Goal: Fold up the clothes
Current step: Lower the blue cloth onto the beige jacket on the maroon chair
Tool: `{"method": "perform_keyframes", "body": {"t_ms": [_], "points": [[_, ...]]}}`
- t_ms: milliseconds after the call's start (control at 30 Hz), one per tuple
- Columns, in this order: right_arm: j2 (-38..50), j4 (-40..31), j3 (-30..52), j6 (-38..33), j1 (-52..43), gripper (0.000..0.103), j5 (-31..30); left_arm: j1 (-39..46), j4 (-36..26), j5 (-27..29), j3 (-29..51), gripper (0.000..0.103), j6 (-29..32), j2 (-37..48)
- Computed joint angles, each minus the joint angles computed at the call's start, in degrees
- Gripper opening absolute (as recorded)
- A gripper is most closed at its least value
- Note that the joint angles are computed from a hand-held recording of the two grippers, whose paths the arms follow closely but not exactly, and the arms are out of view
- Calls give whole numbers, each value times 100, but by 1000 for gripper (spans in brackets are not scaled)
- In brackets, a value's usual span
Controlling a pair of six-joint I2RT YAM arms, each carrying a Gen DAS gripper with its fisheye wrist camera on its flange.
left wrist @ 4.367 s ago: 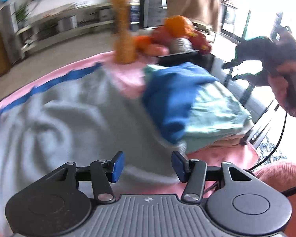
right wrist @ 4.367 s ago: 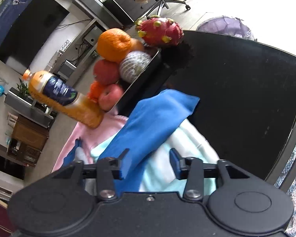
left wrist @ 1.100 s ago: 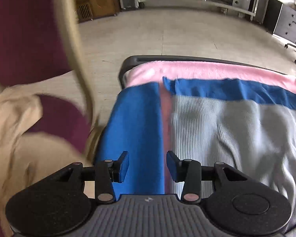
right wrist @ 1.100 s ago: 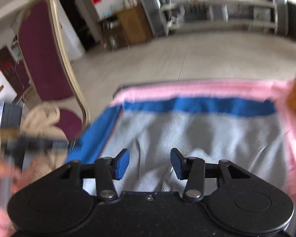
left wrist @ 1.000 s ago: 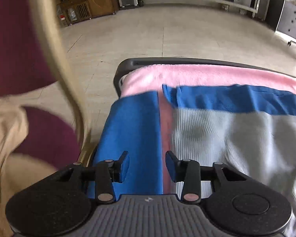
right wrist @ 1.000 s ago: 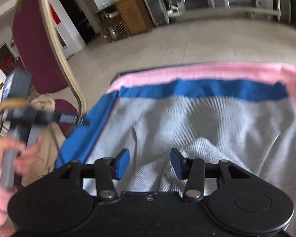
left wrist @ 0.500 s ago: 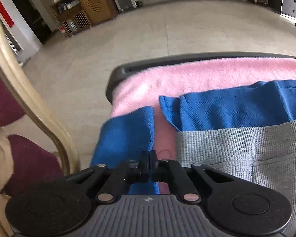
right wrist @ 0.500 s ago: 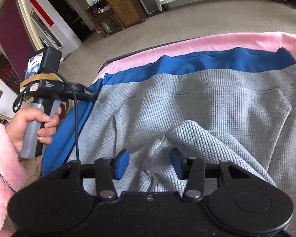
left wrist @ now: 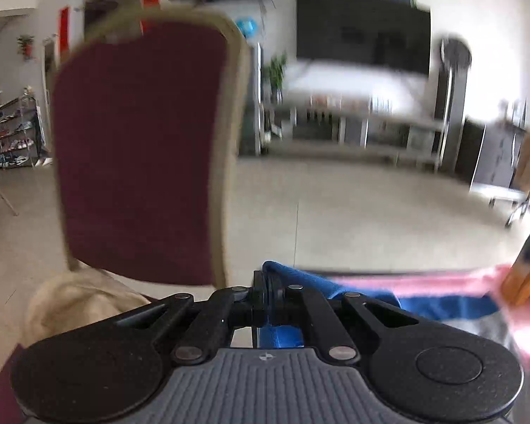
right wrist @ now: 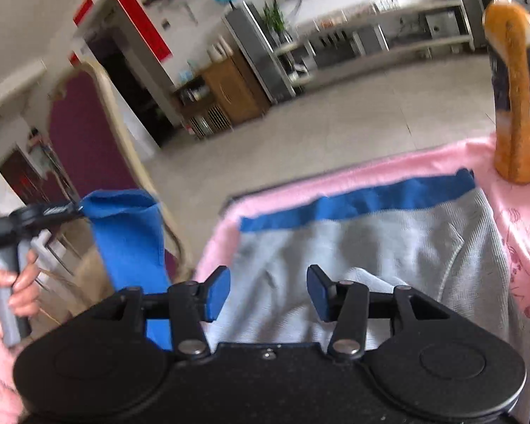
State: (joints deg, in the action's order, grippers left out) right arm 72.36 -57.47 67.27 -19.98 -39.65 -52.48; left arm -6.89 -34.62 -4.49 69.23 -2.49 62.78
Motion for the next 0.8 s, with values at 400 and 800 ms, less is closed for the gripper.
{"method": "perform_keyframes", "body": {"t_ms": [400,800], "points": [[-1746,252,-527,1749,2255,52,654,3894,-58,2955,-1153,2,332,-481],[-2295,630,-796,2654,3895,55,2027,6077,-792,3968,-992,39,1242,969]]}}
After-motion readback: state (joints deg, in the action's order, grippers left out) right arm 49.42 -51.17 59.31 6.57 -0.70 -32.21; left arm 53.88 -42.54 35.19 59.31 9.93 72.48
